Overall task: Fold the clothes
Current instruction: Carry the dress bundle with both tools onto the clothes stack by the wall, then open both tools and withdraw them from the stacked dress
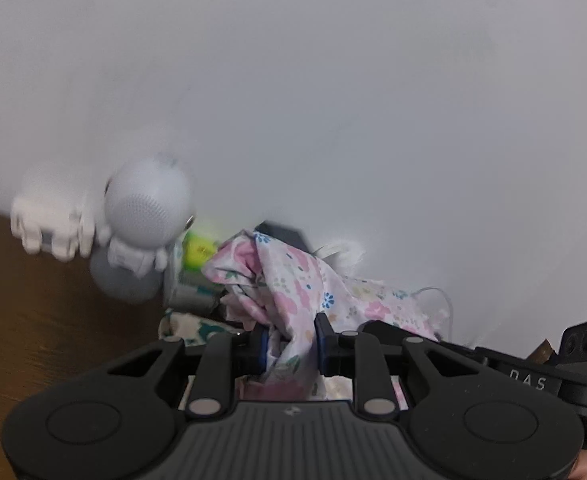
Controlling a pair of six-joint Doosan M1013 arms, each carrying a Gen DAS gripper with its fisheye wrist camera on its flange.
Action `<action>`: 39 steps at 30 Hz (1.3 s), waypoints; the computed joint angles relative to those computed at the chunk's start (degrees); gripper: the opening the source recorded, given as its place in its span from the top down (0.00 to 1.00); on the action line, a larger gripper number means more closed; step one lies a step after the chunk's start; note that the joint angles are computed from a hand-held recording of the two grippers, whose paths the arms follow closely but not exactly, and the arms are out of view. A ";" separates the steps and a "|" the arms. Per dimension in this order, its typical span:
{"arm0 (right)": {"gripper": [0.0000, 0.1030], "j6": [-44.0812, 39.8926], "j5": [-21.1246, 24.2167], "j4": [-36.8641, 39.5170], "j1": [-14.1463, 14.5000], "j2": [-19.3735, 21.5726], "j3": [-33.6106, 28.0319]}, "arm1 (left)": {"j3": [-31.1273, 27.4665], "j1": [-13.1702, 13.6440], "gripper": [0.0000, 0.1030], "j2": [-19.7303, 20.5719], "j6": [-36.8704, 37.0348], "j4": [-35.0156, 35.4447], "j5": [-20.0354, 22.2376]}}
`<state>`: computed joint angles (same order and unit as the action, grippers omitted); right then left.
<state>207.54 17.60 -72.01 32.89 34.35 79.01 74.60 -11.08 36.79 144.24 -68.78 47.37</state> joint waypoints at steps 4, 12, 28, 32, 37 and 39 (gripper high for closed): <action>0.73 -6.44 1.98 8.58 -0.43 2.45 -1.38 | -1.40 -0.09 0.56 3.06 -4.68 2.13 -0.40; 0.47 -2.97 13.13 -3.09 2.59 3.04 -1.65 | 1.68 -0.17 0.38 0.49 -2.26 1.23 -8.47; 0.96 -14.46 15.07 -2.30 3.25 7.18 -5.49 | 6.55 -5.70 0.96 -1.35 9.75 9.89 -30.56; 0.96 -15.71 14.86 -0.75 3.31 7.34 -5.48 | 7.31 -5.81 0.97 -0.99 9.95 10.35 -31.43; 0.96 -17.06 15.39 -0.52 3.37 8.11 -6.14 | 10.05 -6.86 1.00 -1.76 19.51 4.21 -35.67; 0.96 -17.29 16.44 -1.01 3.73 8.17 -6.35 | 10.34 -6.65 1.00 -1.84 23.99 -0.78 -35.42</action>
